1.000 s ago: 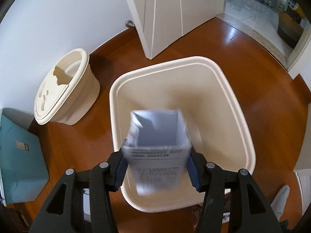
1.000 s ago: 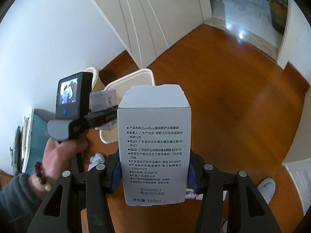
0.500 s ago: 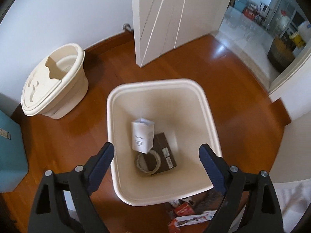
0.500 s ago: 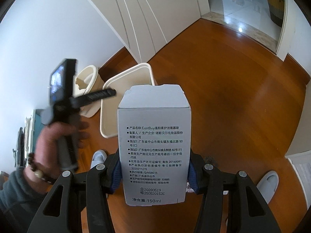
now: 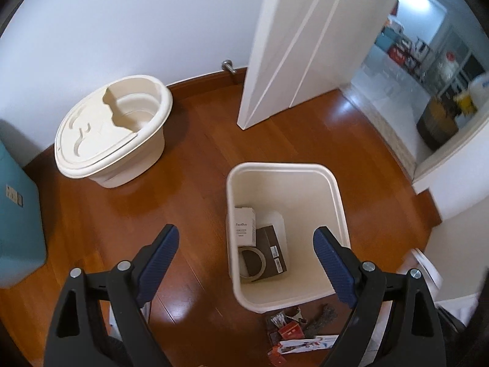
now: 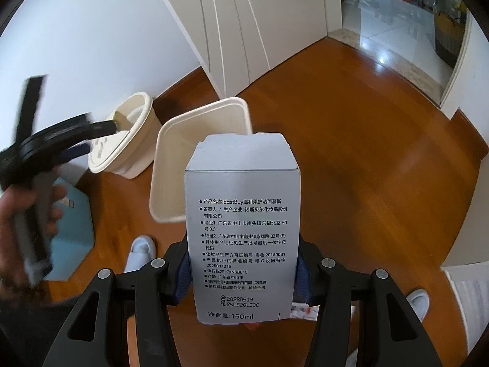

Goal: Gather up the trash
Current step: 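Carry the white box over the wastebasket and release it with the right tool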

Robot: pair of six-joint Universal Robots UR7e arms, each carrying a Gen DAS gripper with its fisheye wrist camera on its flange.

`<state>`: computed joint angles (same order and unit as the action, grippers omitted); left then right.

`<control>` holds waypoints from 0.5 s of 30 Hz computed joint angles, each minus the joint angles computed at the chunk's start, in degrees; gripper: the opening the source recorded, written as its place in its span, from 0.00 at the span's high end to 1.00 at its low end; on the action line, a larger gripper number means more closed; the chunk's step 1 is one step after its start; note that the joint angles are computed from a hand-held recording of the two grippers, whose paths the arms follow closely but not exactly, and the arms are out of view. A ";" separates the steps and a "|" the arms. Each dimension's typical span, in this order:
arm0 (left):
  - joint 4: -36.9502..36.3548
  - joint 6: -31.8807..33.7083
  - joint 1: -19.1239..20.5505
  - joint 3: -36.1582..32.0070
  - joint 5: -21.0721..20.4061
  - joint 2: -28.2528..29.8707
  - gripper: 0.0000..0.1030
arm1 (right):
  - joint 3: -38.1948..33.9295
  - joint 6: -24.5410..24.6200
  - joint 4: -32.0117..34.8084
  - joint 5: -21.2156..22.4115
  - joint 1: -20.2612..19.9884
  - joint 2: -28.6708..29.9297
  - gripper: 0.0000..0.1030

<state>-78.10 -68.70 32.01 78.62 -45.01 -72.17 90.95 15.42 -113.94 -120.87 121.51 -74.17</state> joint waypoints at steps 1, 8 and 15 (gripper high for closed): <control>-0.54 -0.28 0.06 0.59 -0.43 -1.13 0.12 | -1.45 0.01 -1.77 1.46 -0.39 2.49 0.46; -5.23 1.00 0.99 3.90 -1.38 -6.21 0.11 | -15.79 1.30 0.57 -1.75 -3.54 23.03 0.46; -5.25 2.18 1.29 3.21 -2.05 -6.30 0.11 | -18.36 0.62 4.55 -5.22 -4.62 29.10 0.45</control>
